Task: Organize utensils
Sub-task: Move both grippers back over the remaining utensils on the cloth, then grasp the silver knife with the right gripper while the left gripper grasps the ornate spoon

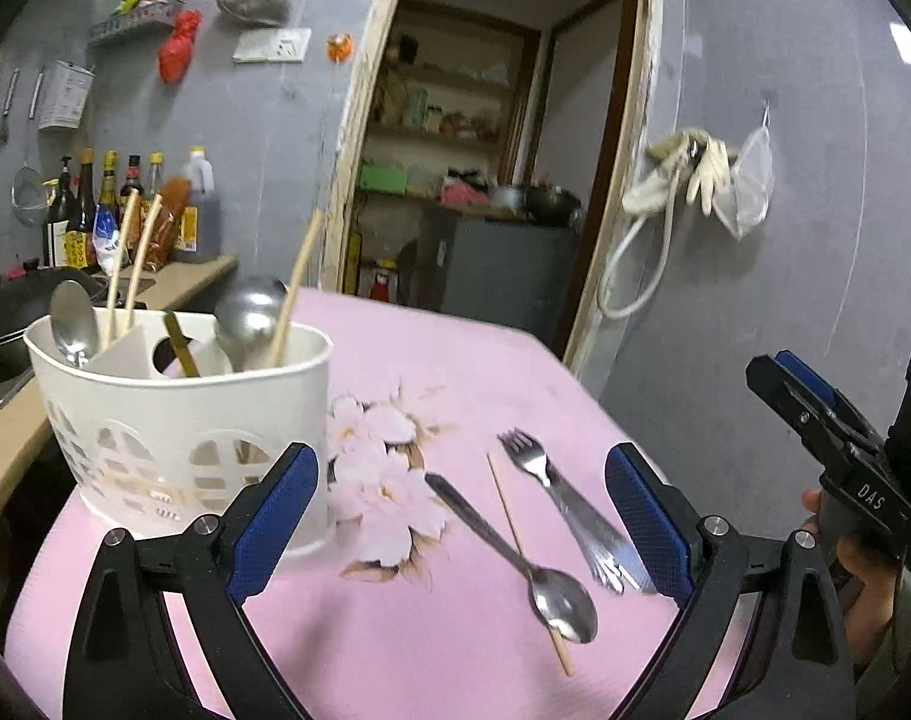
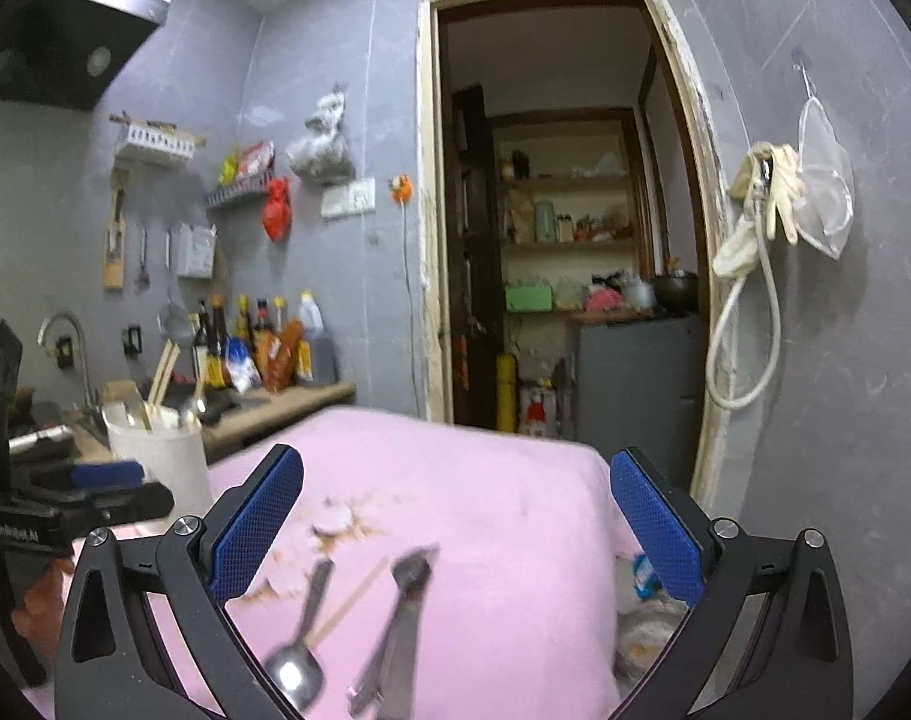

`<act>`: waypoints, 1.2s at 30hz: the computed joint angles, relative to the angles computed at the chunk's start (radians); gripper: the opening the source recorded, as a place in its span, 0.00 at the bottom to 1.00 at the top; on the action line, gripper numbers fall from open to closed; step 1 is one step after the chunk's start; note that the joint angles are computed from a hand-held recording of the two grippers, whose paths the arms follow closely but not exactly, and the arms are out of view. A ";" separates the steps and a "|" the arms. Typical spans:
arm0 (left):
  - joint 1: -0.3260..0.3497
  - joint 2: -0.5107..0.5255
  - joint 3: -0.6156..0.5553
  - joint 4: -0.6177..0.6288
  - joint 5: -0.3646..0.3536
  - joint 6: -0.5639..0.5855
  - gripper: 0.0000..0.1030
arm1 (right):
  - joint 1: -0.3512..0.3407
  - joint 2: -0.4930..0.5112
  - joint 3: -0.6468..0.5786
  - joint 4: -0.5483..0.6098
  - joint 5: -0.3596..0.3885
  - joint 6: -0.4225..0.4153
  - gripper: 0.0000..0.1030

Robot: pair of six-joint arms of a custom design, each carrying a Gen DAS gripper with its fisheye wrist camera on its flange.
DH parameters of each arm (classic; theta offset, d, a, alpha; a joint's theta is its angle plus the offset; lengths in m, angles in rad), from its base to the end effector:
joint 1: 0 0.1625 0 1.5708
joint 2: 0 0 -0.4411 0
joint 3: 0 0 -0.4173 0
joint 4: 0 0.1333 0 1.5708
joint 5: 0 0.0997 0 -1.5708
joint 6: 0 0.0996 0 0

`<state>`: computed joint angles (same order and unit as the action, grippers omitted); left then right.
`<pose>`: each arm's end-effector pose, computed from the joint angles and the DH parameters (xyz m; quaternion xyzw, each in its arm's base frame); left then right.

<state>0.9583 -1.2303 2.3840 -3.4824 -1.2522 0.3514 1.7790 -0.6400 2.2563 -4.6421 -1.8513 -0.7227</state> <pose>-0.1263 -0.4659 0.1966 0.3732 0.8400 -0.3813 0.0986 0.1947 -0.4100 0.0970 0.2488 -0.7026 0.6102 0.2685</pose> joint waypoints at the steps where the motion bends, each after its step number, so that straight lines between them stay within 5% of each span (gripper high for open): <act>1: -0.002 0.000 -0.002 0.010 0.003 -0.003 0.91 | -0.005 -0.004 0.006 0.011 -0.010 0.002 1.00; 11: -0.019 0.034 -0.045 0.138 0.058 -0.029 0.91 | -0.049 -0.027 0.052 0.085 -0.070 0.088 0.99; 18: -0.011 0.056 -0.088 0.278 0.072 -0.046 0.90 | -0.042 -0.048 0.059 0.243 -0.129 0.127 0.71; 24: 0.000 0.089 -0.143 0.416 0.090 -0.089 0.77 | -0.045 -0.056 0.051 0.370 -0.178 0.142 0.57; 36: 0.022 0.158 -0.250 0.591 0.116 -0.157 0.47 | -0.029 -0.036 0.023 0.523 -0.283 0.104 0.56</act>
<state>0.9800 -1.0726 2.1342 -2.8918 -1.1357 0.1948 1.7503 -0.6759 2.2792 -4.1192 -2.1343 -0.6191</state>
